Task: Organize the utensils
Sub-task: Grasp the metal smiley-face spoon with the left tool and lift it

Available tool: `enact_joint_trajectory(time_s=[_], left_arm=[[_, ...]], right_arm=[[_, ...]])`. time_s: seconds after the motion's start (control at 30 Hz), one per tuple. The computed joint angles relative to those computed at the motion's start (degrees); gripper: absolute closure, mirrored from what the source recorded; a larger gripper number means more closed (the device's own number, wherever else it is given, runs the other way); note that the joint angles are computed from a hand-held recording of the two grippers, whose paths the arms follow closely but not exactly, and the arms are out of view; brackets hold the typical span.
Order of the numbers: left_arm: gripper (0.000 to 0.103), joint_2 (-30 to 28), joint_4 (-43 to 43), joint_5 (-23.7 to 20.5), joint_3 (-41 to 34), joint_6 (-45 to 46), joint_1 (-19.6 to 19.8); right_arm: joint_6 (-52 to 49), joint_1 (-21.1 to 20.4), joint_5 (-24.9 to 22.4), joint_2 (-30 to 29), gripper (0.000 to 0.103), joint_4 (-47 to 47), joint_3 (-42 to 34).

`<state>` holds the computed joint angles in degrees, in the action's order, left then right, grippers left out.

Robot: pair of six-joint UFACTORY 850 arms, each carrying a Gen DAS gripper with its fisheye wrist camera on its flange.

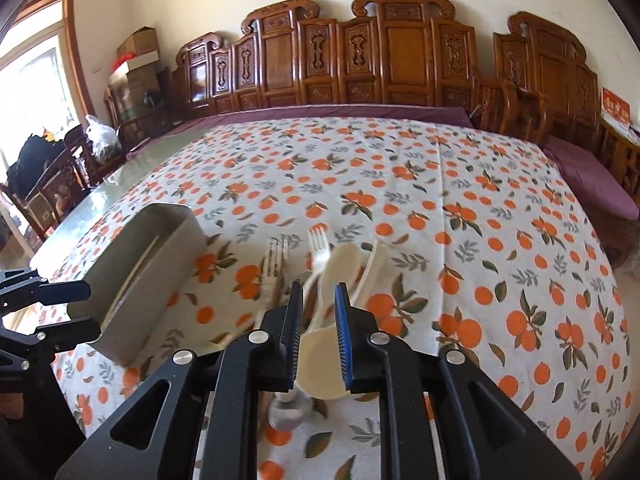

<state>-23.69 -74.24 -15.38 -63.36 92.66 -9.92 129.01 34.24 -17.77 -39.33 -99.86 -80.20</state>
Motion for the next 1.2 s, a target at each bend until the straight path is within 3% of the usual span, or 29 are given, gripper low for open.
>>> enact_joint_trajectory(time_s=[0.33, 0.5, 0.73, 0.93, 1.13, 1.17, 1.2], left_arm=[[0.057, -7.9, 18.6, -2.4, -8.8, -19.9, -3.6], [0.071, -11.8, 28.7, -3.3, -12.9, -30.2, -5.0], [0.084, -15.3, 42.1, -4.0, -16.8, -42.3, -7.0], [0.088, -18.2, 49.0, -6.1, -20.4, -49.7, -7.5], [0.091, -18.9, 49.2, -5.9, -21.5, -50.1, -7.6], [0.097, -18.9, 48.6, -6.4, -21.7, -49.4, -7.6], [0.097, -18.9, 49.0, -6.5, -21.7, -49.6, -7.6]], right_arm=[[-3.0, -1.8, 1.9, -1.4, 0.083, 2.9, -0.1], [-6.4, -2.1, 2.5, -2.4, 0.083, 5.3, -1.5], [-3.3, -2.5, 3.0, -2.3, 0.083, 2.2, -1.3], [-2.5, -2.6, 3.0, -2.4, 0.083, 1.8, -1.3], [-2.8, -2.7, 3.1, -3.0, 0.083, 3.1, -2.0], [-3.1, -2.6, 3.1, -3.1, 0.083, 3.3, -2.1], [-3.4, -2.6, 3.2, -3.2, 0.083, 3.7, -2.3]])
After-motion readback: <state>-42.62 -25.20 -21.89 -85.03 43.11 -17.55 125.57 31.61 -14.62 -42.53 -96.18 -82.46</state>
